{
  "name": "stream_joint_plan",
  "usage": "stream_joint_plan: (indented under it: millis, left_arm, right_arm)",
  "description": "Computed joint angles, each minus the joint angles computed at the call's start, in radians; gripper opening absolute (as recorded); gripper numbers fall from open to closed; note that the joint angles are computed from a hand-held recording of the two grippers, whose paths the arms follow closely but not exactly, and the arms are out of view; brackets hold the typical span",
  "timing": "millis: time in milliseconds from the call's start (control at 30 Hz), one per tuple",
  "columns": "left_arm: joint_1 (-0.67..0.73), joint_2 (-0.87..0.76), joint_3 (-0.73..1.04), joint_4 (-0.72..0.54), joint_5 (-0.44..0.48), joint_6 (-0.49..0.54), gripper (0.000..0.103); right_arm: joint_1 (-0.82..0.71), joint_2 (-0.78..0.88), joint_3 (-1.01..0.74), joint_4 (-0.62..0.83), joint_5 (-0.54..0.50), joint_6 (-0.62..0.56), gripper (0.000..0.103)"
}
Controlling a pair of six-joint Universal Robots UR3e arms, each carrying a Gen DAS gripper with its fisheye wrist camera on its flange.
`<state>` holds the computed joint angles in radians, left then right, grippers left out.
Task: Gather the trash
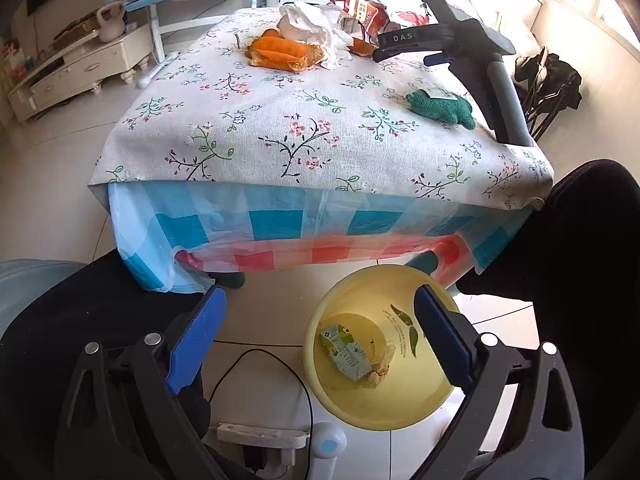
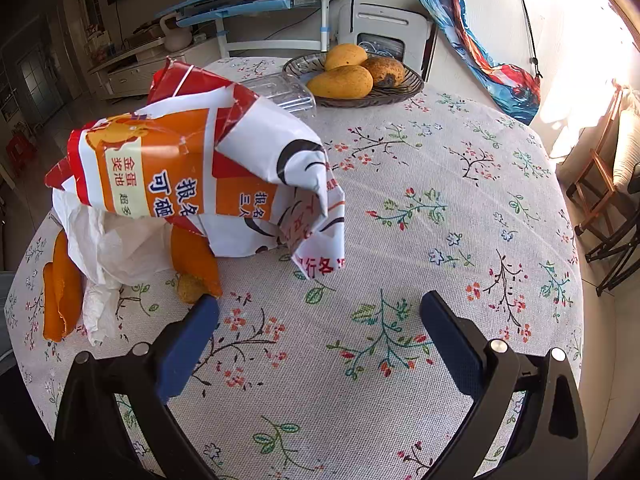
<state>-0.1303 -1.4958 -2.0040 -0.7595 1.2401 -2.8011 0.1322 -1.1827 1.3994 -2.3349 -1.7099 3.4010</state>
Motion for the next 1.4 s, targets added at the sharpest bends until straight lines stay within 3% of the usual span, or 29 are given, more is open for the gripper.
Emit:
stream_joint_plan:
  millis: [300,900,1233,1400]
  left_arm:
    - [0.037,0.012,0.006,-0.020,-0.043,-0.012,0.091]
    - [-0.025,-0.030,0.014,0.037,0.045,-0.084,0.093]
    - [-0.040,-0.066,0.031,0.173,0.017,-0.202,0.093]
    - [-0.067,-0.115,0.084,0.263,0.056,-0.274,0.094]
  right_arm:
    - [0.000,0.000,-0.001,0.000,0.000,0.000,0.096]
    - [0.000,0.001,-0.002,0.000,0.000,0.000,0.096]
    - [0.001,0.001,-0.001,0.000,0.000,0.000,0.096]
    - [0.001,0.001,0.000,-0.001,0.000,0.000,0.096]
